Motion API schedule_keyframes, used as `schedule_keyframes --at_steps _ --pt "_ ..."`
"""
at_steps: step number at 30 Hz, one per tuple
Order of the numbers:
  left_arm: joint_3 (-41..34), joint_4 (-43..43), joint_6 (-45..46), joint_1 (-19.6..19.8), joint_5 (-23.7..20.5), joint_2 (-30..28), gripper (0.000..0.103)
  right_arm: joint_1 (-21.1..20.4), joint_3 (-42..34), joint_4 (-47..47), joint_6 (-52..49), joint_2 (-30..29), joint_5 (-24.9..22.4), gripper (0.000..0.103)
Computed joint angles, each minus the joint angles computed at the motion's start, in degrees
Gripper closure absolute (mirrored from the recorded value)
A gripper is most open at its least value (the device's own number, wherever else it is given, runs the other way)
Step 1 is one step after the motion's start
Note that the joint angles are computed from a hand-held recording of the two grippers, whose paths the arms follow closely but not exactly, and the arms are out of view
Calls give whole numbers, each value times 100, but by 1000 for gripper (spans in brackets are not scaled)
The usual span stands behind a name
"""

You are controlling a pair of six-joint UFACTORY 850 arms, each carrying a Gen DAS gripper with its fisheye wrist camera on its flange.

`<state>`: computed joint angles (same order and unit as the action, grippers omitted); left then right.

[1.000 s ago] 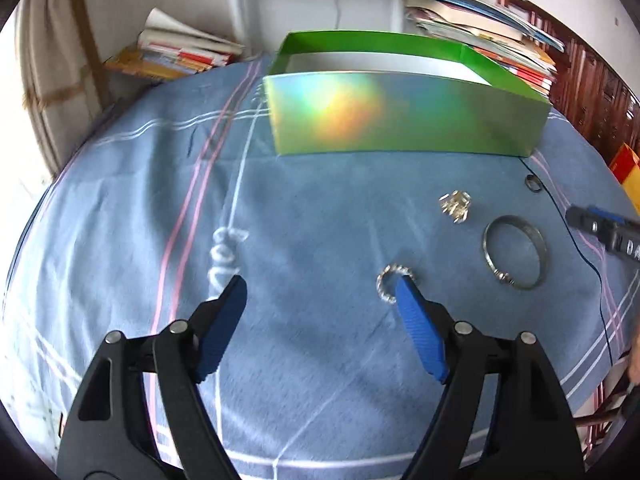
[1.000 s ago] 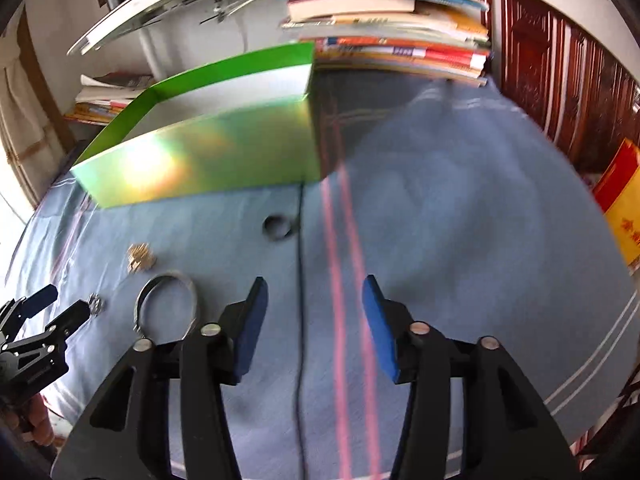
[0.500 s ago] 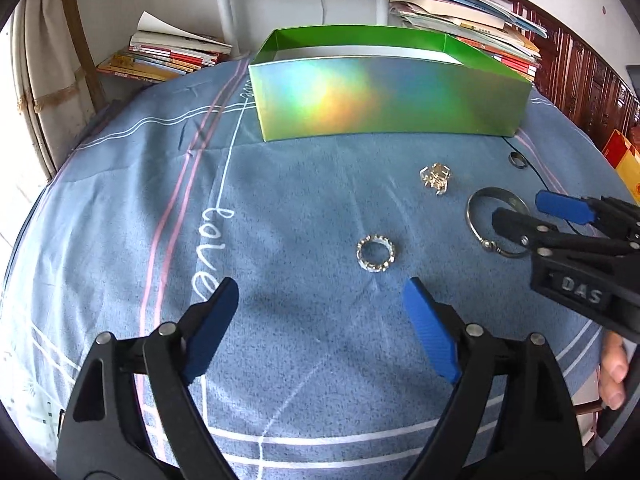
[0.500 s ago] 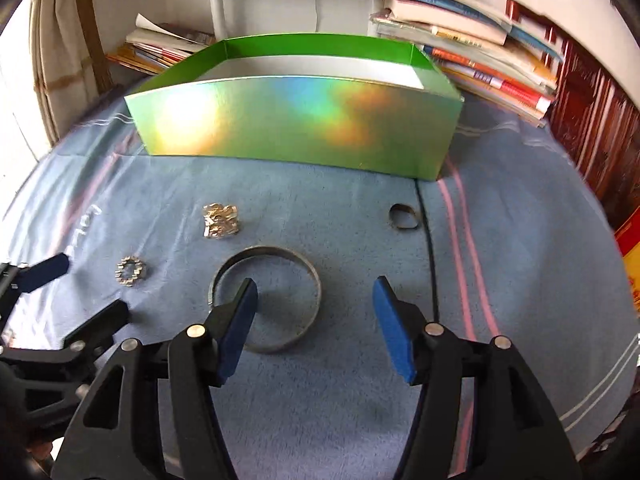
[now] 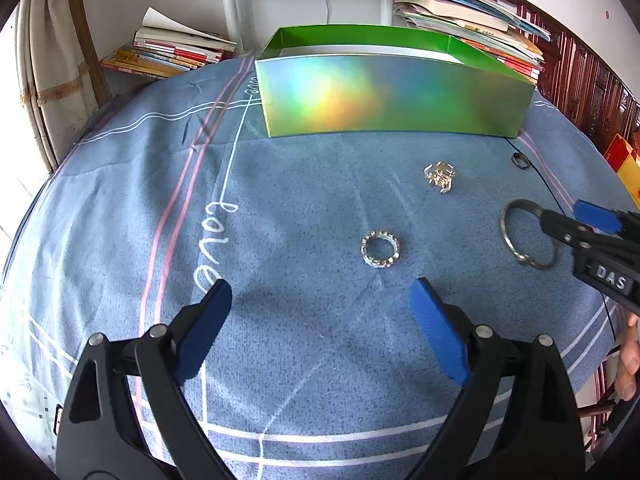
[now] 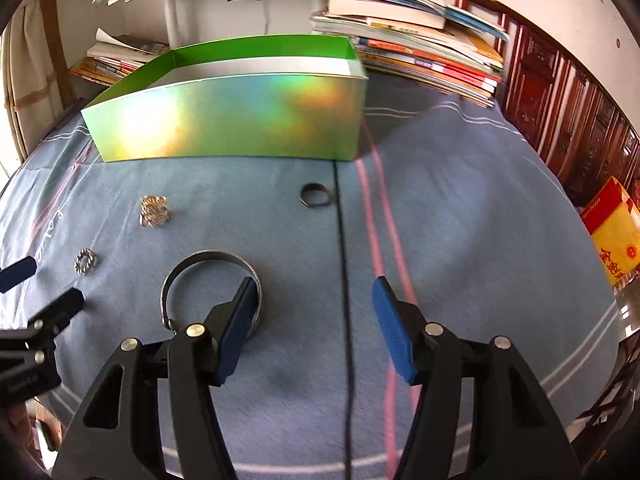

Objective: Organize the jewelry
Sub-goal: 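Bring both open tools back over the gold brooch and silver bangle, then grasp the gold filigree brooch with the left tool while the right tool grasps the silver bangle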

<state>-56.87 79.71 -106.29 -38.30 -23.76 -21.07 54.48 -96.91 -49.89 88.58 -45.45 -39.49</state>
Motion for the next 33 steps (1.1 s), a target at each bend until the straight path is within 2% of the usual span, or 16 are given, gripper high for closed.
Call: schedule_keyframes --at_steps 8,11,16,19,22,23,25,27,28,30,33 --pt "-20 -4 -44 -30 -30 -18 11 40 71 -112 200 38 -7 44" --pt "-52 297 -267 -45 74 -41 11 60 -24 -103 133 -24 15 44" --pt "-262 1020 -829 16 514 -189 11 105 -153 -171 72 -112 -47 43" --pt "-607 877 -663 139 935 -414 11 69 -9 -178 188 -25 168 43" --pt "-936 634 -362 178 959 -633 11 77 17 -231 214 -13 176 43" --pt "-1109 325 -39 179 871 -746 12 76 21 -248 228 -13 179 43" --pt "-1368 -213 556 175 731 -920 22 78 28 -266 251 -12 184 44" --pt "-1577 -733 1119 166 609 -1080 35 77 39 -295 269 -7 195 44" --pt "-1605 -676 1077 148 529 -1110 37 76 55 -314 284 1 207 44" --pt "-1577 -423 873 128 490 -1100 48 73 71 -337 313 9 221 44" --pt "-1451 -169 557 185 580 -1014 52 65 44 -329 327 -8 218 44"
